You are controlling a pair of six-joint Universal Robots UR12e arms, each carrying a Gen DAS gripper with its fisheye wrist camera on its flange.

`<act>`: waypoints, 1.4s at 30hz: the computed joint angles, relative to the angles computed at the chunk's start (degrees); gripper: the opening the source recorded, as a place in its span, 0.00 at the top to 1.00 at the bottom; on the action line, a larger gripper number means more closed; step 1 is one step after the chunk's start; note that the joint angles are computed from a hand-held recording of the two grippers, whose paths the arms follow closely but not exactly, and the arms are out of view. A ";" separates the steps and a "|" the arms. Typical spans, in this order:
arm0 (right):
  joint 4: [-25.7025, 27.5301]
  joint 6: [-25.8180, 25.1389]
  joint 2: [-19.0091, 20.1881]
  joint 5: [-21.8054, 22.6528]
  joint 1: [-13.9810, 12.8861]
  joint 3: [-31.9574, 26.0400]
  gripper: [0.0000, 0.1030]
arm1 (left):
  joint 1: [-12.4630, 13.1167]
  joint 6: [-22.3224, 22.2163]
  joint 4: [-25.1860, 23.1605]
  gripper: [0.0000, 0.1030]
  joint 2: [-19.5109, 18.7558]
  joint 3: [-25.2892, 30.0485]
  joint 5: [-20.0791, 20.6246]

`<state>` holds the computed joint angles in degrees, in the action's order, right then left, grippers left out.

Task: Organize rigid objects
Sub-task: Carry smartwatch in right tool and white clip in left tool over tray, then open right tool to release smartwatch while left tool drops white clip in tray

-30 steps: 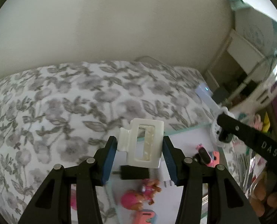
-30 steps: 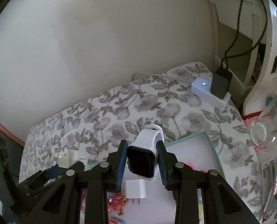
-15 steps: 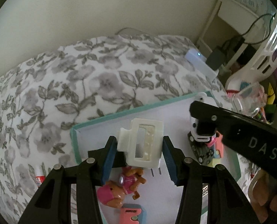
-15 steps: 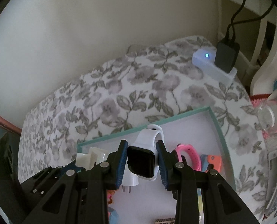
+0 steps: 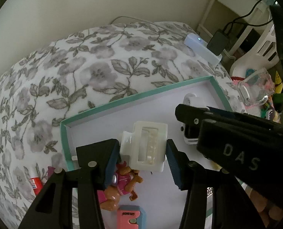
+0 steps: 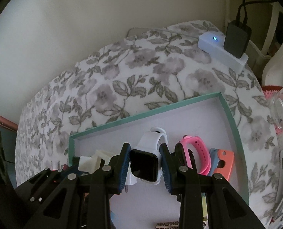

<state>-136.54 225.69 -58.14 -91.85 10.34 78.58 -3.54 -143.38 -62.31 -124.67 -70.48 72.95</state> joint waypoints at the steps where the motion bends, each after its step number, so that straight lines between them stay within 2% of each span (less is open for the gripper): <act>1: 0.41 -0.04 0.12 0.13 -0.01 -0.15 0.67 | -0.01 0.00 0.04 0.50 -0.03 0.04 0.06; 6: 1.00 -0.02 0.46 1.43 -0.15 -0.23 0.67 | -0.06 0.19 0.10 0.50 -0.04 0.04 0.40; 12: 0.91 -0.43 0.41 1.17 -0.03 -0.46 0.67 | -0.03 -0.75 -2.06 0.50 -0.68 1.06 0.91; 15: 0.80 -0.79 0.32 0.58 0.10 -0.72 0.67 | 0.09 -0.98 -3.15 0.49 -0.82 1.54 0.49; 24: -1.54 -1.91 -0.71 -3.32 0.89 -1.13 0.67 | 0.73 -2.12 -2.48 0.49 -0.48 2.06 -1.21; 32: -3.21 -3.13 -1.49 -6.95 1.68 -1.56 0.67 | 1.87 -5.83 -0.71 0.49 -0.88 3.47 -2.34; 42: -0.47 -4.04 -0.56 -7.90 2.06 -3.35 0.67 | 3.74 -13.50 0.23 0.48 -2.80 6.59 -1.77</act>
<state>-137.01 221.65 -58.70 -99.75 12.41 75.24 0.20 -156.88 -62.08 -127.47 -63.89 71.18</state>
